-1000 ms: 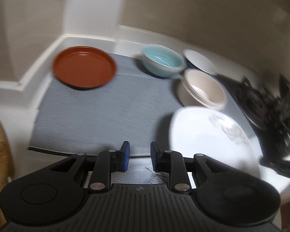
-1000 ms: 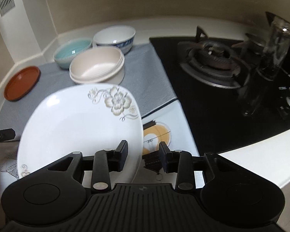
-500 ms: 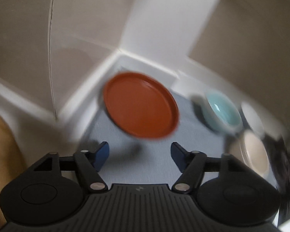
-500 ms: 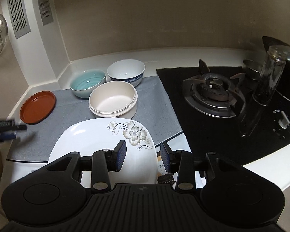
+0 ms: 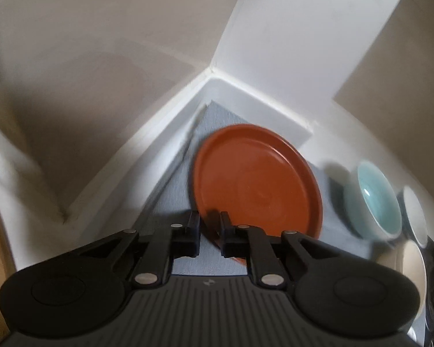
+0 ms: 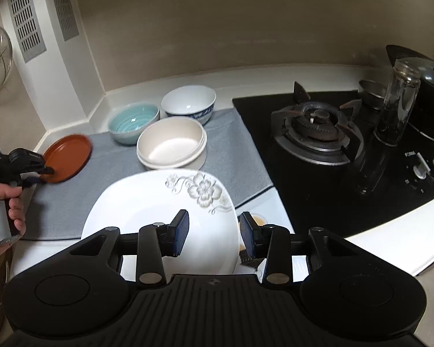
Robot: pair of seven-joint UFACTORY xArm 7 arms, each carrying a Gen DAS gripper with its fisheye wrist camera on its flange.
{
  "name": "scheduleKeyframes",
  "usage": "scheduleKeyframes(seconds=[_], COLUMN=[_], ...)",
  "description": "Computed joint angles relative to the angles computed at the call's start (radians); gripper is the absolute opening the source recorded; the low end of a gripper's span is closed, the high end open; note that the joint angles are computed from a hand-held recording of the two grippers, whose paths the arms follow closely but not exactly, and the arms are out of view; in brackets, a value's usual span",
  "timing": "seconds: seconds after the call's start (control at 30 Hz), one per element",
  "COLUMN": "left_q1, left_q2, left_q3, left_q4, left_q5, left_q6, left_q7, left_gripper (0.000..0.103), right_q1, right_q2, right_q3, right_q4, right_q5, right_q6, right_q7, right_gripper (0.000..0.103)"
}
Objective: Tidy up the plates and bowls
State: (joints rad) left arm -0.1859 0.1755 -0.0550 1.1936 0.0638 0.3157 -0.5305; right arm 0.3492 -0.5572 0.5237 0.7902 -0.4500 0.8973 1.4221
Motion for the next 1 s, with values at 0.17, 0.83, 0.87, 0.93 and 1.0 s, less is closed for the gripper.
scheduleKeyframes(seconds=[0.17, 0.83, 0.87, 0.93, 1.0], left_q1=[0.026, -0.007, -0.003, 0.007, 0.011], left_q2=[-0.131, -0.592, -0.604, -0.62, -0.63], left_q3=[-0.039, 0.041, 0.038, 0.024, 0.02], left_q4=[-0.145, -0.49, -0.502, -0.52, -0.529], left_q5=[-0.118, -0.291, -0.286, -0.272, -0.266], left_q6=[0.022, 0.285, 0.279, 0.264, 0.253], left_q7=[0.175, 0.558, 0.559, 0.54, 0.523], left_gripper=[0.013, 0.015, 0.015, 0.015, 0.016], right_q1=[-0.001, 0.043, 0.055, 0.088, 0.123], right_q2=[0.007, 0.378, 0.414, 0.484, 0.552], right_q3=[-0.003, -0.096, -0.106, -0.128, -0.147], right_q4=[-0.001, 0.226, 0.253, 0.31, 0.364], right_q5=[-0.008, -0.113, -0.111, -0.098, -0.054], right_q6=[-0.026, -0.481, -0.493, -0.491, -0.481], right_q7=[0.0, -0.308, -0.324, -0.362, -0.423], right_gripper=[0.042, 0.042, 0.042, 0.042, 0.041])
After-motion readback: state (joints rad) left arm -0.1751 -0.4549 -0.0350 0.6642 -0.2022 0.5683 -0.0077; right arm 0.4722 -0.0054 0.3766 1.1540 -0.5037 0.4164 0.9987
